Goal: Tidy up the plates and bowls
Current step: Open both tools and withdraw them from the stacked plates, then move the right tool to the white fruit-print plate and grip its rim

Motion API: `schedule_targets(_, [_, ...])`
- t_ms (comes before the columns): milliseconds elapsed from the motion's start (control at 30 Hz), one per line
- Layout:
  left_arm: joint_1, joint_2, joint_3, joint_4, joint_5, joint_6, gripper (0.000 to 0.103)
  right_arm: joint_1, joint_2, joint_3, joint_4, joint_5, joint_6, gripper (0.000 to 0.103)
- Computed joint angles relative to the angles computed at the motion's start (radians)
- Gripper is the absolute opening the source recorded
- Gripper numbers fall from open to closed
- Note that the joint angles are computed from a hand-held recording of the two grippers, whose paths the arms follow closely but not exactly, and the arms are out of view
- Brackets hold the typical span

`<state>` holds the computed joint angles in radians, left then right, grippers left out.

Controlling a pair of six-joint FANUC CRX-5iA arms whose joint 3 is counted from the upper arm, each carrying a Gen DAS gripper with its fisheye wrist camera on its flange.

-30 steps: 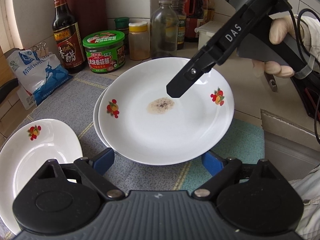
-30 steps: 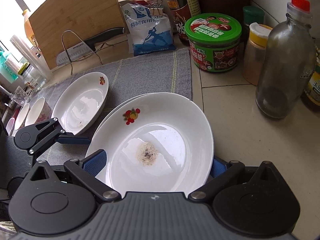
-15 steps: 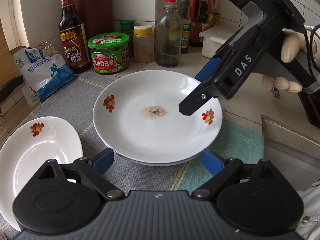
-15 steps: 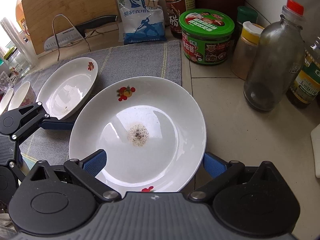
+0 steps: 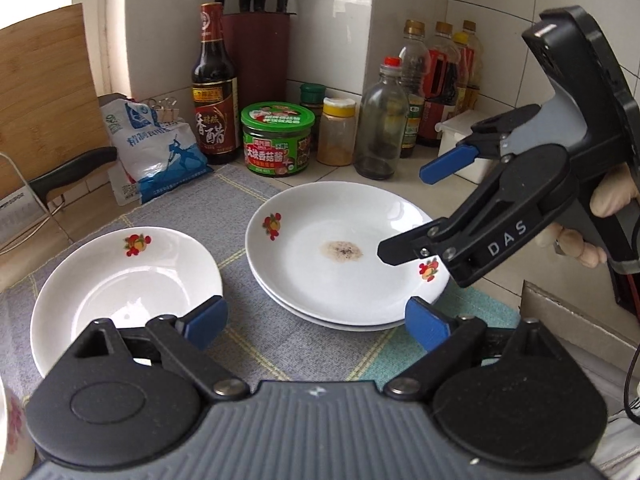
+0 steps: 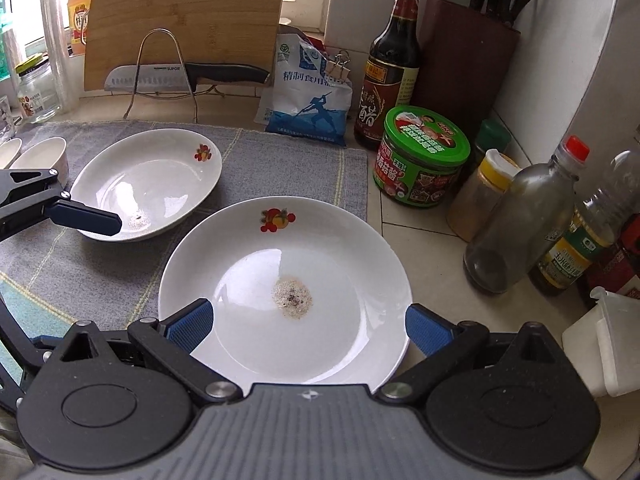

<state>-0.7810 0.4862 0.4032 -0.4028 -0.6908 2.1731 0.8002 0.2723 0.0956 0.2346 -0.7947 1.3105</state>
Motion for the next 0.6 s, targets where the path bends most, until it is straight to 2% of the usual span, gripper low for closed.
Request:
schedule_targets(233, [-0.052, -0.042, -0.008, -0.184, -0.141, 0.227, 0.096, 0.042, -0.012, -0.009, -0.017, 0.043, -0.038, 0.103])
schedule_targets(400, [-0.074, -0.041, -0.006, -0.235, -0.266, 0.311, 0.096, 0.069, -0.008, -0.01, -0.007, 0.074, -0.065, 0.103])
schedule_targets(600, [-0.069, -0.048, -0.037, -0.232, -0.312, 0.369, 0.096, 0.091, 0.014, 0.022, -0.027, 0.059, -0.024, 0.103])
